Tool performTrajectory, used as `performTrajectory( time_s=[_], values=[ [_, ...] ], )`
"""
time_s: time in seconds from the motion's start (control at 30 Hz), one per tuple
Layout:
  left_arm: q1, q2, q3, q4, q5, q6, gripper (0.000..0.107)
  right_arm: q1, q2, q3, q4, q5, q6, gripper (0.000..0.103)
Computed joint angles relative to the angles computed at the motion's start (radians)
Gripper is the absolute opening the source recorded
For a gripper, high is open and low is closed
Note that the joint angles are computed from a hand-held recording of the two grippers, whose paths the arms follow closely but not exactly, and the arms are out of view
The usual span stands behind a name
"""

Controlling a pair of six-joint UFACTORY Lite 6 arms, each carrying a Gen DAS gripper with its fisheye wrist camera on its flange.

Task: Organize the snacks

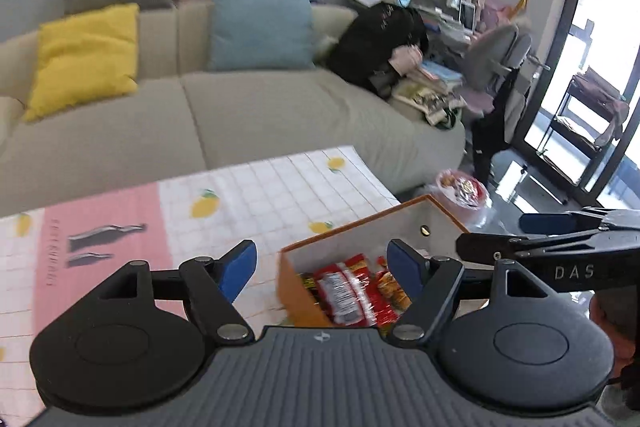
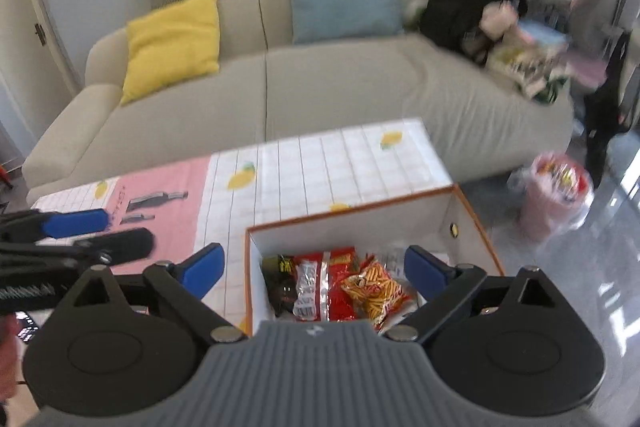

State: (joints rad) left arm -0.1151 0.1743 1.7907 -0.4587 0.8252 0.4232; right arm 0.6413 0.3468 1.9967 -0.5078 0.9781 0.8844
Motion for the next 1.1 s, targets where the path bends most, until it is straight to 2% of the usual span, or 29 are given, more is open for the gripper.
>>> performTrajectory(
  time_s=[0.1,0.17,0.33,0.4,0.47,0.57,0.6,0.7,0.8,0.9,1.1],
  values=[
    [0.035,-0.173,-0.192,-0.022,-0.058,0.048,0.088,0.160,-0.105,-0.172,-0.243,0.013,0.239,0.095],
    [0.058,-0.292,-0.323,-0.046,-0.100,0.078,0.088,0.265,-0.156,-0.258,-0.377,0.061,0.375,0.096],
    [0.105,-0.491,-0.524,-0.063,-0.157,0.081,0.088,0.489,-0.195,-0.349,-0.588,0.264,0.592,0.097],
    [0.100,-0.547,-0.584,-0.007,-0.195,0.037,0.088,0.572,-0.192,-0.371,-0.638,0.350,0.662,0.100],
    [0.063,-0.591,-0.629,0.126,-0.232,-0.055,0.088,0.638,-0.173,-0.375,-0.654,0.414,0.693,0.100],
    [0.037,-0.700,-0.733,0.223,-0.273,-0.096,0.091,0.717,-0.143,-0.370,-0.655,0.490,0.730,0.099],
    [0.035,-0.735,-0.766,0.223,-0.279,-0.090,0.091,0.737,-0.137,-0.374,-0.653,0.510,0.749,0.099],
    [0.086,-0.795,-0.820,0.080,-0.242,0.034,0.092,0.774,-0.118,-0.389,-0.634,0.542,0.832,0.100],
    [0.096,-0.844,-0.876,0.115,-0.267,0.009,0.092,0.784,-0.099,-0.397,-0.608,0.555,0.899,0.100],
    [0.071,-0.868,-0.914,0.249,-0.289,-0.106,0.093,0.796,-0.076,-0.408,-0.603,0.555,0.937,0.100],
    [0.128,-0.829,-0.940,0.157,-0.214,-0.030,0.093,0.768,-0.042,-0.405,-0.532,0.489,0.921,0.100]
  ],
)
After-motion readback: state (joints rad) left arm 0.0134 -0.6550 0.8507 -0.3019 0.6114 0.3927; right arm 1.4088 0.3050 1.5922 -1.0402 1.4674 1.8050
